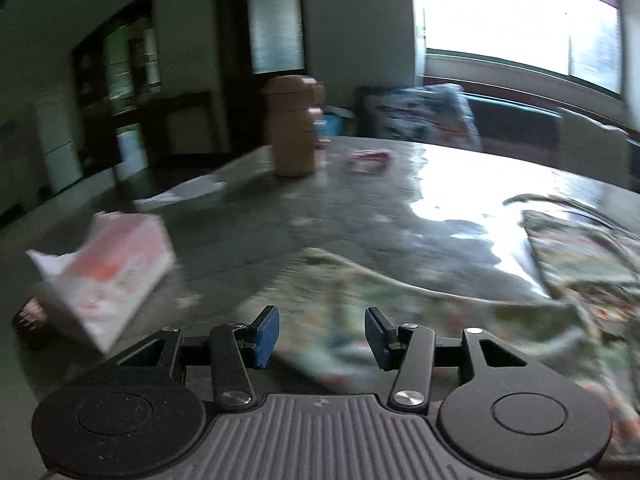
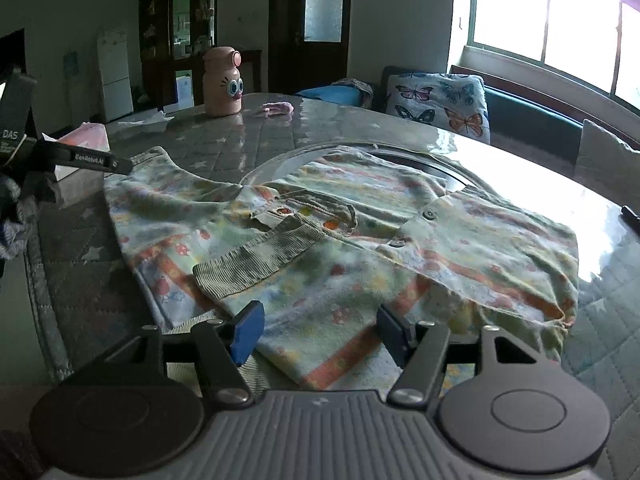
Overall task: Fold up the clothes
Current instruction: 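Grasp the shirt side edge nearest the left gripper with the left gripper, then fold the held side over the shirt body with the left gripper and release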
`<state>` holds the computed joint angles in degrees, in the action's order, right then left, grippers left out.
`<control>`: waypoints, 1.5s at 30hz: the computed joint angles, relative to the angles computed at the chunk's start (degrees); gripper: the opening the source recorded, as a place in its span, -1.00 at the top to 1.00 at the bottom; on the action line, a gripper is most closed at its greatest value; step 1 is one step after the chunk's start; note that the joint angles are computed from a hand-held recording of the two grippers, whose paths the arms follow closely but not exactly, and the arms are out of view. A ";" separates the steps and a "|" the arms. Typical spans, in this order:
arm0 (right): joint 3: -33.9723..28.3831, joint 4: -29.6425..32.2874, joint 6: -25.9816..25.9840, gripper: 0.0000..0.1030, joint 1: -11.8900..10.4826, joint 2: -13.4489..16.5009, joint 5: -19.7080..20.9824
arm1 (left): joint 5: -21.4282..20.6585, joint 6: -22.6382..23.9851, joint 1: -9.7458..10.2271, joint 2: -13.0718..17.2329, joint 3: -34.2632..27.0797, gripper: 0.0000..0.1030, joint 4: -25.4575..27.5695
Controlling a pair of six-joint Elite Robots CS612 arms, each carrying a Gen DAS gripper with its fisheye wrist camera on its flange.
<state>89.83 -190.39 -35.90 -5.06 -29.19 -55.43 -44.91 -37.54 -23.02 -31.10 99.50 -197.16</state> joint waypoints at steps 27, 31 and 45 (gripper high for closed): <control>0.40 -2.20 4.60 -0.24 -0.61 -0.27 1.30 | -9.13 -1.44 0.61 -1.28 0.93 0.85 -9.17; 0.33 -2.54 7.11 -0.23 -1.15 -0.25 1.53 | -13.92 3.53 -0.69 -1.65 0.38 0.85 -14.70; 0.34 -6.83 14.12 -0.31 -3.09 0.22 -0.19 | -32.13 13.78 -4.04 -0.56 -4.62 0.86 -17.99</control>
